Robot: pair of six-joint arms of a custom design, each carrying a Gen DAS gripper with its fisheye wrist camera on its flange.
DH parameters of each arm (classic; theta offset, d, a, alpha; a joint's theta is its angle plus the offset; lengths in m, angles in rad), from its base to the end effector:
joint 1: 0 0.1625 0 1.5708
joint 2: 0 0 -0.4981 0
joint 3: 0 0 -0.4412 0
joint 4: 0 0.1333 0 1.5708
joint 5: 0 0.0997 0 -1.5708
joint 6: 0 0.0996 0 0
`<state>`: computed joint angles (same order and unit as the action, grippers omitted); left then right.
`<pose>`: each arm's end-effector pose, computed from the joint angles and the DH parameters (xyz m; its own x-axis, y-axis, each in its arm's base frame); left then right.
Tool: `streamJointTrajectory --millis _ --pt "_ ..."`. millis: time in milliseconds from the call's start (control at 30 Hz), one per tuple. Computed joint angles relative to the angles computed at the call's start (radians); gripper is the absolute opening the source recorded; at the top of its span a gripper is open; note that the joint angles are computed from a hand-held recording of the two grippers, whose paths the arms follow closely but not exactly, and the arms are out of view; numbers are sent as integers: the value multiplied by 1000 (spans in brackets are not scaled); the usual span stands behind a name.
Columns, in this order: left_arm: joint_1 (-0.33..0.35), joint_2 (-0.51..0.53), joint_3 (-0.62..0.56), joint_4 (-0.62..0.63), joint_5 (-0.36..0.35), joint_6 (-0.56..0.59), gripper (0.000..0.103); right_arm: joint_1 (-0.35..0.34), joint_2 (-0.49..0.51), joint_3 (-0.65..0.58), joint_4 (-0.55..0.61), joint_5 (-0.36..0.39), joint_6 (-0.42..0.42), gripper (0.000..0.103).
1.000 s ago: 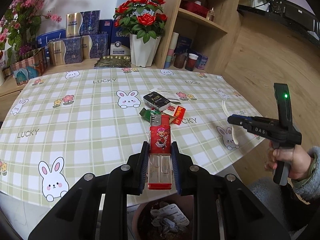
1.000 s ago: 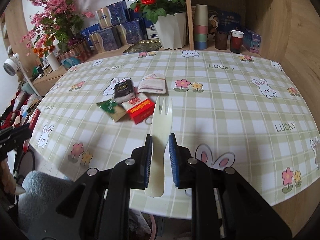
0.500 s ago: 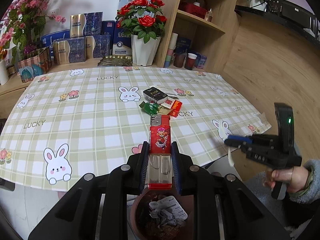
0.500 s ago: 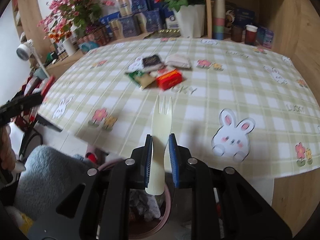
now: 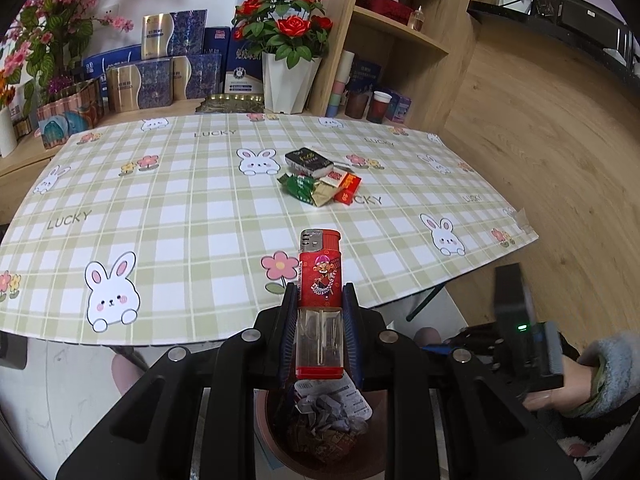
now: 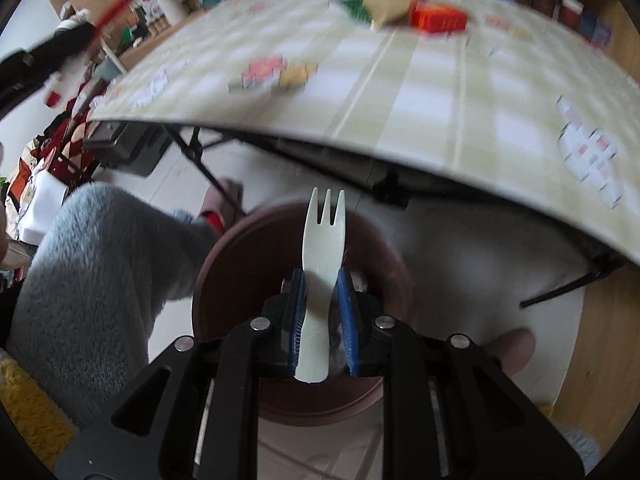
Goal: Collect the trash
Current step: 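Carry the fork over the bin and open the right gripper while the left gripper carries the lighter there, then lower the red lighter into the bin and open the left gripper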
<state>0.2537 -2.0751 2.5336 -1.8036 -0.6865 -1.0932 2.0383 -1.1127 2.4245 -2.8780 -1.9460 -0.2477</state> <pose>-0.1776 -0.2633 0.3195 -0.8340 0.0847 -0.5453 0.4412 0.6959 -0.5666 0.2813 -0.3425 0.0896 -0.6940 -0.6268 0.3541 -0.6404 0.7623 0.0943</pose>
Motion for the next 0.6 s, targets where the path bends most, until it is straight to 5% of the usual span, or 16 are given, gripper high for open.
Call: streamJointTrajectory --millis 367,433,600 --pt "30 15 27 -68 -46 41 22 -28 36 -22 112 -2 94 32" --pt "41 37 21 -65 -56 50 22 -22 25 -27 91 -1 89 40" --pt "23 55 39 -95 -42 69 22 32 -48 -30 -8 -17 26 80"
